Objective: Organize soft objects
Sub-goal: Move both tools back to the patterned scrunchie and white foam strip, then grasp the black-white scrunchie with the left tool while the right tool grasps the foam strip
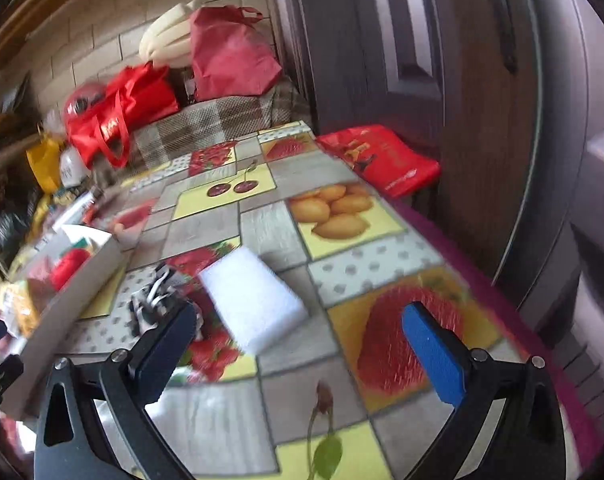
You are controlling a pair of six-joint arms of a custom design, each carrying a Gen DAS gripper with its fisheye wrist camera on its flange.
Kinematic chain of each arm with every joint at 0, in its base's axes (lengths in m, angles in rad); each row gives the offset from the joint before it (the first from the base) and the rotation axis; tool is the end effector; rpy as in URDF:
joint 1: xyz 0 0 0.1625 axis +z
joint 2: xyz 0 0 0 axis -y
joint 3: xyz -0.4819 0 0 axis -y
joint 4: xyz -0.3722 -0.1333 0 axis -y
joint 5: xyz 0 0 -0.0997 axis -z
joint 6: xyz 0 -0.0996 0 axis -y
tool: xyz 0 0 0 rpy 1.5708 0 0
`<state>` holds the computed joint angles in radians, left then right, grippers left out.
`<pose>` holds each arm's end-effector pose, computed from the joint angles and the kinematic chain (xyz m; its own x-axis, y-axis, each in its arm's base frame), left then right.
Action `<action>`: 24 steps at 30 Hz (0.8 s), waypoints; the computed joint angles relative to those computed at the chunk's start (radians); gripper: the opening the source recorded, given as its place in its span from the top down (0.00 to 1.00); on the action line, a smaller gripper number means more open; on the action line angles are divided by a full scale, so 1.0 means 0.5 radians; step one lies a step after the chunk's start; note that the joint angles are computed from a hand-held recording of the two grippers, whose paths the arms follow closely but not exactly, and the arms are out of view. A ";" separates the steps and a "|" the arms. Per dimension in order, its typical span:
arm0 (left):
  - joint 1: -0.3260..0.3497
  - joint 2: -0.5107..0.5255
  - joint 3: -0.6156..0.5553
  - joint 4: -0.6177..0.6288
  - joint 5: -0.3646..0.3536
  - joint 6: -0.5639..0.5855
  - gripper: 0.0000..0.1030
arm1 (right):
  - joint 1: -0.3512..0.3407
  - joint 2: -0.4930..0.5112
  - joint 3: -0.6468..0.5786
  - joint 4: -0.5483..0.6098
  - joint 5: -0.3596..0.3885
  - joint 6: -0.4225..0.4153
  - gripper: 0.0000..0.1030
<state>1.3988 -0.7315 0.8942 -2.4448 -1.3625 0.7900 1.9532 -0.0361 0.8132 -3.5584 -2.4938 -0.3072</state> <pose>0.0036 -0.8786 0.4154 -0.6026 0.5544 -0.5740 0.7924 0.5008 -0.3482 0.3628 -0.7577 -0.0090 -0.7593 0.3464 0.5509 -0.3789 0.4530 -0.8070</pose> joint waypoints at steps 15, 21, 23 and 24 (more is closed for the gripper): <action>-0.165 0.123 0.140 -0.091 0.116 0.283 0.01 | -0.100 -0.021 -0.270 1.127 0.248 0.154 0.35; -0.189 0.234 -0.037 0.051 0.168 0.215 0.01 | -0.093 -0.018 -0.270 1.150 0.251 0.080 0.81; -0.189 0.254 -0.076 0.074 0.158 0.177 0.04 | -0.098 -0.045 -0.219 1.125 0.311 0.075 0.82; -0.187 0.265 -0.101 0.083 0.143 0.154 0.05 | -0.098 -0.060 -0.185 1.083 0.332 0.064 0.82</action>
<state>1.3053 -0.5988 0.8438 -2.4035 -1.2912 0.8670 1.9041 -0.0662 0.7207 -3.0168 -2.3278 -0.2751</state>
